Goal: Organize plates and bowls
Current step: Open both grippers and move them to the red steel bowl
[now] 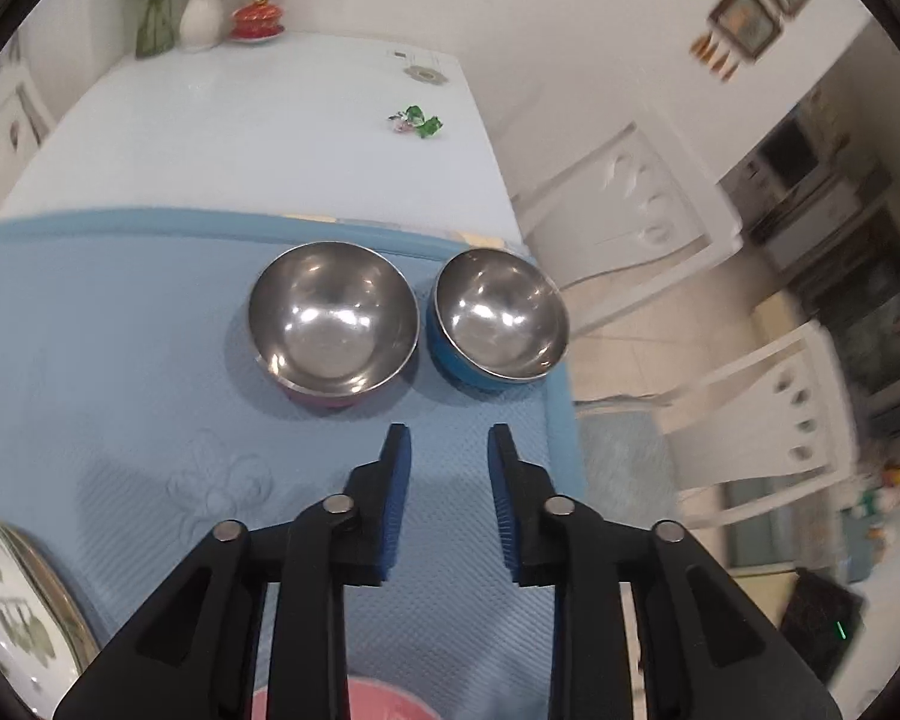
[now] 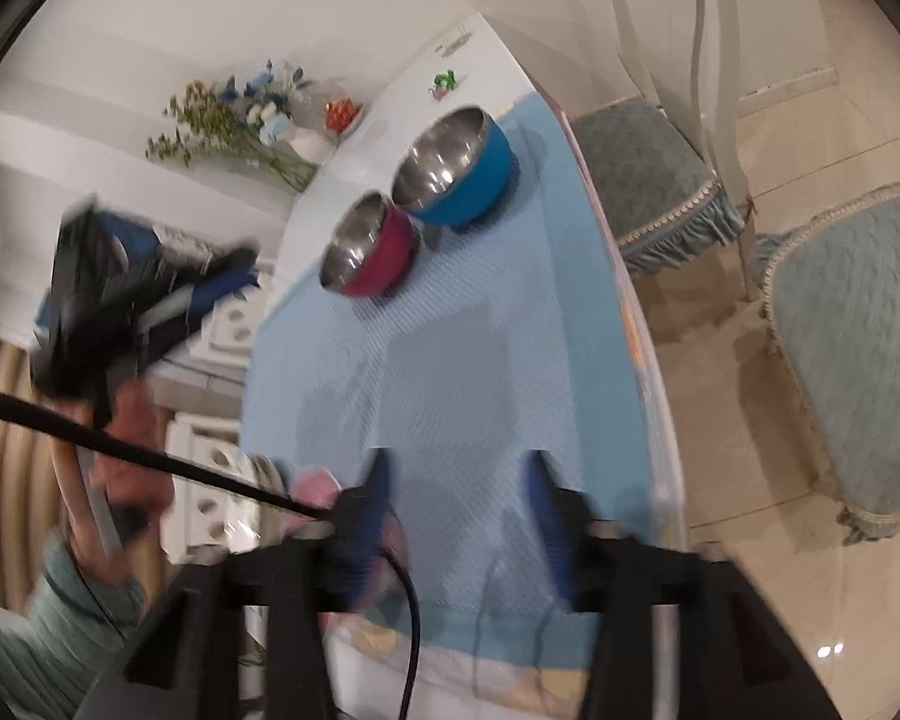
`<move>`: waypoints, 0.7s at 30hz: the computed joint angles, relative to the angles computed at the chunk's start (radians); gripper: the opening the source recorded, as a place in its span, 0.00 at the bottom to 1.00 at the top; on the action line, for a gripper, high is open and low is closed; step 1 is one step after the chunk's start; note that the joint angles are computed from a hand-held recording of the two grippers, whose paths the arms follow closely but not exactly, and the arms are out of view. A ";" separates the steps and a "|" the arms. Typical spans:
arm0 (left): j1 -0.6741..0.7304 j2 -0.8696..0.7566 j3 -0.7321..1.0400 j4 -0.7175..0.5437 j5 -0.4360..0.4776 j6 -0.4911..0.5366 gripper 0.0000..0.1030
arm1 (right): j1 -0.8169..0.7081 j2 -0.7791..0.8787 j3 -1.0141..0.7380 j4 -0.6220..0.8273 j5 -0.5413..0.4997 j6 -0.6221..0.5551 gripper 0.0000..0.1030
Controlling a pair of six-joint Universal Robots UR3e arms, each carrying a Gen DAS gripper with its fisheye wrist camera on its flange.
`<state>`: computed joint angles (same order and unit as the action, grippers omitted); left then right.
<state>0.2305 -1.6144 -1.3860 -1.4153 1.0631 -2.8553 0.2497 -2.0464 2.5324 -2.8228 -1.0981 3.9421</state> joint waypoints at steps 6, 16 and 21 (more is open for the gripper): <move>0.227 0.166 -0.054 -0.126 -0.127 0.231 0.74 | -0.019 0.304 -0.212 -0.101 0.086 0.009 0.54; 0.241 -0.151 0.124 -0.078 -0.016 0.225 0.70 | 0.187 0.861 -0.922 0.124 -0.123 0.131 0.54; 0.192 -0.383 0.281 -0.111 -0.088 0.210 0.67 | 0.196 1.070 -1.183 0.262 -0.161 0.158 0.54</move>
<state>0.4229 -1.9974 -1.1053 -1.5266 0.9750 -2.6449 0.4455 -0.9762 1.3495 -2.5603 -1.2589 4.1001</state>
